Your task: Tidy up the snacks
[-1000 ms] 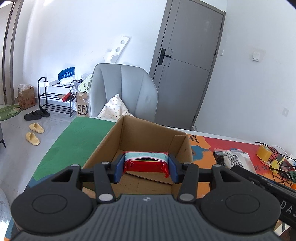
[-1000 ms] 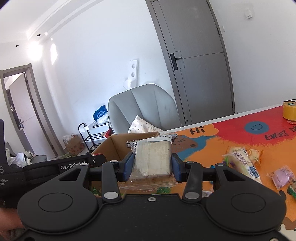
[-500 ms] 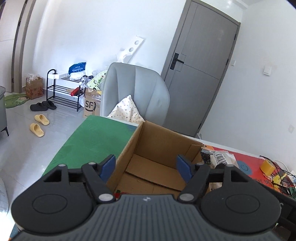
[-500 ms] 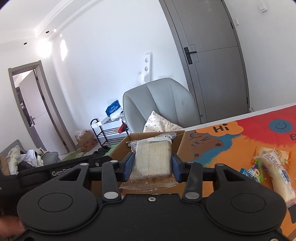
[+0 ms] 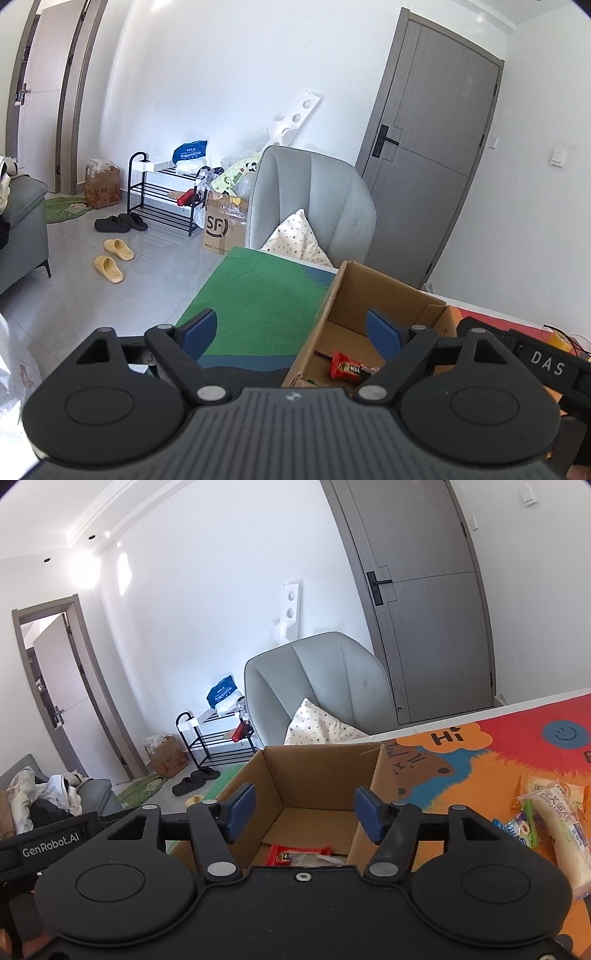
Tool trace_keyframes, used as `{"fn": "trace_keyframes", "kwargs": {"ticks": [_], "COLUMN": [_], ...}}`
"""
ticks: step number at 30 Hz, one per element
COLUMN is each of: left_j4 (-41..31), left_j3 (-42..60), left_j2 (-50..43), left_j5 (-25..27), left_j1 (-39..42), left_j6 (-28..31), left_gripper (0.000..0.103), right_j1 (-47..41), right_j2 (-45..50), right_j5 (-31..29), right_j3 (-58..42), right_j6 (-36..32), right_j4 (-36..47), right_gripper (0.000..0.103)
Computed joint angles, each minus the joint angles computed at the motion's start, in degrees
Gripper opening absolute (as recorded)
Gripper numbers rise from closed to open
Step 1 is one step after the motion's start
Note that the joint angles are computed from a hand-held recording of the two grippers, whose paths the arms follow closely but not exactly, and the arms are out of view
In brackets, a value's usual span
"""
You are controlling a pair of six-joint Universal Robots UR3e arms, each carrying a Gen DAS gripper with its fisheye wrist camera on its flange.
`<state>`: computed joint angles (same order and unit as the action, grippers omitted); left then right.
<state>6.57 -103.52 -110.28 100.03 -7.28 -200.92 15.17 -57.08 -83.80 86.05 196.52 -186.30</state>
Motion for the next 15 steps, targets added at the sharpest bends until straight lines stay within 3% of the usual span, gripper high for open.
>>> {"fn": "trace_keyframes", "kwargs": {"ticks": [3,10,15], "left_j4": [0.4,-2.0,-2.1], "left_j3": [-0.2,1.4,1.5], "left_j2": [-0.3,-1.1,-0.8], "left_j5": [0.9,2.9,3.4], "left_j1": [-0.7,-2.7,-4.9], "left_j6": [0.2,0.2,0.8], "left_gripper": [0.095,0.100,0.102], "right_j1": [-0.8,-3.1,-5.8], "right_j2": [-2.6,-8.9,-13.6], "right_j5": [-0.3,-0.7,0.0], "right_j3": [3.8,14.2,20.5], "right_j6": [0.5,1.4,1.8], "right_j4": [-1.6,-6.4,-7.0], "right_gripper": [0.069,0.083,0.088]}}
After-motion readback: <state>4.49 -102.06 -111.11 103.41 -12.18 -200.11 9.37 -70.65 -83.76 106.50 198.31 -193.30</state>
